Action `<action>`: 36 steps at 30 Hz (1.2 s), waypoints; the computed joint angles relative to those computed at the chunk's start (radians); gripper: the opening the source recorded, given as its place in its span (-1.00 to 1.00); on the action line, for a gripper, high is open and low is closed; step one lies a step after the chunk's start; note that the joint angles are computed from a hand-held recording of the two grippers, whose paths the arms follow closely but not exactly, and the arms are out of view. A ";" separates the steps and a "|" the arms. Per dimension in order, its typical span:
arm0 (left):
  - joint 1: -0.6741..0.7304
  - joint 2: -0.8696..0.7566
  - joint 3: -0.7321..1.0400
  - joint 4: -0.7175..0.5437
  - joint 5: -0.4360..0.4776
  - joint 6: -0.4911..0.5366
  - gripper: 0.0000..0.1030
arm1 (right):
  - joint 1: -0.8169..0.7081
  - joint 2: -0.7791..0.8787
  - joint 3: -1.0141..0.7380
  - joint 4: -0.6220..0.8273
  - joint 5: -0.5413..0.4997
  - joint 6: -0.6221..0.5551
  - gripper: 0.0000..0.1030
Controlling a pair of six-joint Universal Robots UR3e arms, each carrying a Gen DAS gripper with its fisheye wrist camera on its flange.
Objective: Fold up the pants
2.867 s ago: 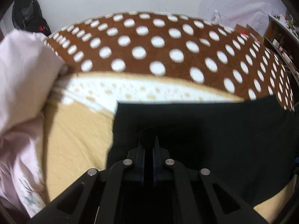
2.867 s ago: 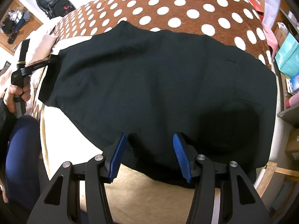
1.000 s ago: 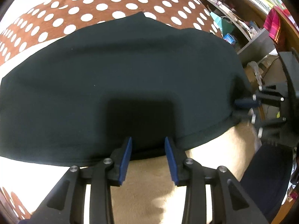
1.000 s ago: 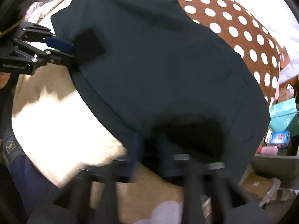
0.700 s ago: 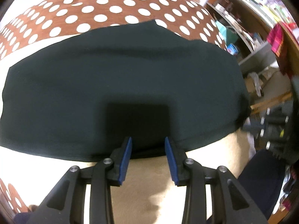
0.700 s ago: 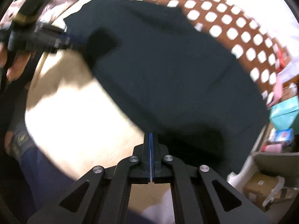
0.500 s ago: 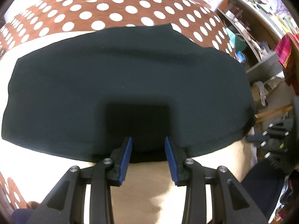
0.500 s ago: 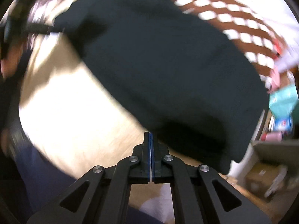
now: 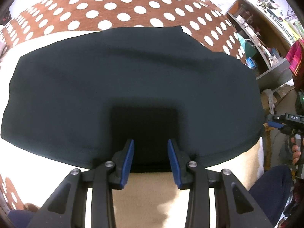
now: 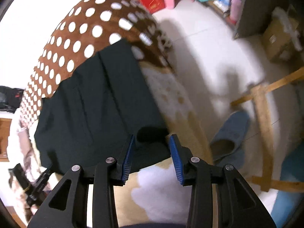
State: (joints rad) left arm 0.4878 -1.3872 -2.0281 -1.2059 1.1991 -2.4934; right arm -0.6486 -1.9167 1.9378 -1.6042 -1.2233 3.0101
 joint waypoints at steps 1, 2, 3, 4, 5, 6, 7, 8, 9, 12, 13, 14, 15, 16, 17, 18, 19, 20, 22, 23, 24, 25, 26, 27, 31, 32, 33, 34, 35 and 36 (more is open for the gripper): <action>-0.007 0.004 -0.003 0.001 -0.001 0.004 -0.24 | 0.012 0.023 -0.010 -0.004 0.028 0.004 -0.24; -0.011 0.012 -0.010 0.003 0.003 0.011 -0.24 | -0.013 0.037 -0.003 -0.014 0.043 -0.026 -0.24; -0.014 0.019 -0.019 0.009 0.009 0.016 -0.24 | 0.004 0.059 -0.006 -0.032 0.060 -0.013 -0.24; -0.018 0.020 -0.023 0.016 0.014 0.017 -0.24 | 0.023 0.067 0.025 -0.083 0.067 0.009 -0.24; -0.020 0.021 -0.025 0.020 0.018 0.018 -0.24 | 0.028 0.034 0.095 -0.102 0.052 0.012 -0.24; -0.021 0.022 -0.027 0.023 0.020 0.017 -0.24 | 0.027 0.039 0.124 -0.143 0.046 0.023 -0.24; -0.021 0.022 -0.026 0.022 0.020 0.014 -0.24 | 0.030 0.047 0.136 -0.173 0.040 0.047 -0.24; -0.020 0.021 -0.025 0.021 0.020 0.011 -0.24 | 0.006 0.013 0.146 -0.143 0.039 0.034 -0.24; -0.024 0.020 -0.023 0.022 0.021 0.004 -0.24 | 0.013 0.001 0.149 -0.148 0.033 0.056 -0.24; -0.039 0.021 -0.024 0.033 0.027 -0.011 -0.24 | -0.037 -0.066 0.159 -0.116 -0.001 0.053 -0.24; -0.031 0.029 -0.026 0.019 0.020 -0.001 -0.24 | -0.046 -0.072 0.164 -0.115 -0.001 0.057 -0.24; -0.032 0.033 -0.025 0.011 0.015 0.001 -0.24 | -0.055 -0.071 0.171 -0.114 0.011 0.056 -0.24; -0.039 0.035 -0.025 0.010 0.013 0.000 -0.24 | -0.056 -0.064 0.174 -0.117 0.016 0.061 -0.24; -0.047 0.036 -0.026 0.010 0.013 -0.001 -0.24 | -0.055 -0.054 0.181 -0.131 0.020 0.068 -0.22; -0.056 0.037 -0.025 0.009 0.011 -0.003 -0.24 | -0.058 -0.045 0.191 -0.149 0.026 0.075 -0.18; -0.055 0.043 -0.026 -0.002 0.005 0.005 -0.24 | -0.060 -0.038 0.198 -0.162 0.029 0.089 -0.10; -0.061 0.048 -0.025 -0.012 0.000 0.010 -0.24 | -0.060 -0.033 0.200 -0.172 0.030 0.099 -0.07; -0.068 0.054 -0.026 -0.016 -0.002 0.013 -0.24 | -0.063 -0.028 0.202 -0.175 0.031 0.104 -0.04; -0.090 0.058 -0.028 -0.016 -0.002 0.009 -0.24 | -0.090 -0.038 0.217 -0.168 0.044 0.100 0.03; -0.102 0.058 -0.029 -0.013 0.000 0.006 -0.24 | -0.101 -0.039 0.227 -0.170 0.054 0.095 0.03; -0.115 0.054 -0.032 -0.006 0.004 0.001 -0.24 | -0.115 -0.044 0.236 -0.167 0.067 0.089 0.03; -0.126 0.054 -0.036 0.003 0.008 -0.002 -0.24 | -0.128 -0.050 0.244 -0.165 0.081 0.082 0.03; -0.138 0.052 -0.039 0.012 0.013 -0.006 -0.24 | -0.145 -0.065 0.257 -0.163 0.108 0.063 0.03; -0.147 0.050 -0.039 0.018 0.016 -0.008 -0.24 | -0.153 -0.074 0.265 -0.164 0.129 0.043 0.03; -0.150 0.060 -0.042 0.012 0.019 -0.003 -0.24 | -0.145 -0.098 0.273 -0.173 0.128 0.017 -0.25; -0.148 0.061 -0.043 0.012 0.018 -0.003 -0.24 | -0.156 -0.115 0.279 -0.168 0.129 0.010 -0.32; -0.149 0.060 -0.044 0.014 0.019 -0.004 -0.24 | -0.169 -0.134 0.282 -0.162 0.125 0.005 -0.50; -0.149 0.059 -0.043 0.014 0.019 -0.005 -0.24 | -0.190 -0.156 0.287 -0.149 0.131 -0.005 -0.70; -0.152 0.055 -0.042 0.017 0.020 -0.008 -0.24 | -0.210 -0.177 0.290 -0.132 0.144 -0.019 -0.73; -0.153 0.056 -0.043 0.019 0.022 -0.008 -0.24 | -0.225 -0.195 0.286 -0.113 0.154 -0.033 -0.77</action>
State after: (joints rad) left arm 0.3344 -1.3313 -2.0710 -1.1869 1.2212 -2.5010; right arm -0.8732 -2.1116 2.2239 -1.7176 -1.0694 2.9770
